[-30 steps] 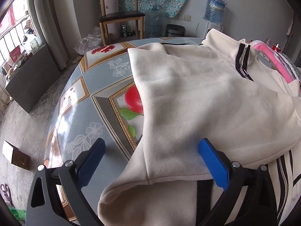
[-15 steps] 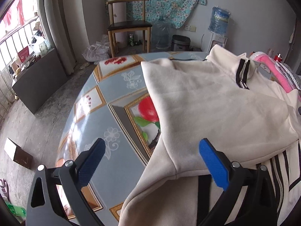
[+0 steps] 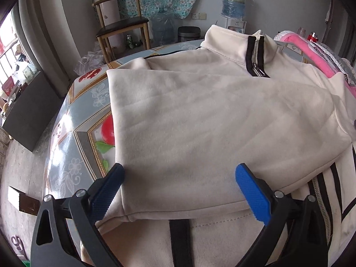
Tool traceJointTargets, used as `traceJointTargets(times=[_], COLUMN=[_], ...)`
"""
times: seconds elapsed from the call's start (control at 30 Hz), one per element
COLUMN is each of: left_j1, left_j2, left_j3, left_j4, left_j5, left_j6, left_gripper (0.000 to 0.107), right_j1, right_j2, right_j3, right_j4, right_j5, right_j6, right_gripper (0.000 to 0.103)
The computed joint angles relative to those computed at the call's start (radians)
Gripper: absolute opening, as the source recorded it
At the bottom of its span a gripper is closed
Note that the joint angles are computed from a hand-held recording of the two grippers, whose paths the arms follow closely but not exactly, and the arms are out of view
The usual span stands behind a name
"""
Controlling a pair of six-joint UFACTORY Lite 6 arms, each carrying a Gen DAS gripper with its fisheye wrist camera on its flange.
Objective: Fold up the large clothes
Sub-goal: 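Reach the right gripper to the other sleeve on the pink bedspread and grasp its cuff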
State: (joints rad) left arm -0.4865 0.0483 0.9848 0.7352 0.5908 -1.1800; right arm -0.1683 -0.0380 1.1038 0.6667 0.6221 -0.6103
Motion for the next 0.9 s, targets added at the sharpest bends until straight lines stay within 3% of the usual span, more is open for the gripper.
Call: traceJointTargets(times=[0.07,0.2,0.4,0.6,0.73,0.9], left_j1=[-0.007,-0.010,-0.009,-0.009,-0.002,0.001], left_j2=[0.003,-0.010,-0.006,-0.007,-0.006,-0.003], left_j3=[-0.005,-0.032,-0.031,-0.030,-0.027,-0.024], left_j4=[0.021,0.064,0.065,0.058,0.039,0.035], left_j5=[0.001,-0.019,-0.020,-0.019,-0.024,-0.026], left_j6=[-0.020,-0.073,-0.080,-0.072,-0.046,-0.041], left_gripper=[0.099,0.099,0.099,0.099,0.099,0.099], right_j1=[-0.177,-0.519,-0.801,-0.913,-0.929,-0.920], right_j2=[0.013,0.220,0.520,0.799,0.965,1.062], right_j3=[0.047,0.246,0.532,0.846,1.029,1.151], right_j4=[0.077,0.173,0.217,0.197,0.187,0.183], right_j5=[0.066,0.194,0.258,0.317,0.374,0.383], right_j6=[-0.066,-0.072,-0.027,0.082,0.173,0.221], right_gripper=[0.068,0.069,0.069,0.068,0.057,0.053])
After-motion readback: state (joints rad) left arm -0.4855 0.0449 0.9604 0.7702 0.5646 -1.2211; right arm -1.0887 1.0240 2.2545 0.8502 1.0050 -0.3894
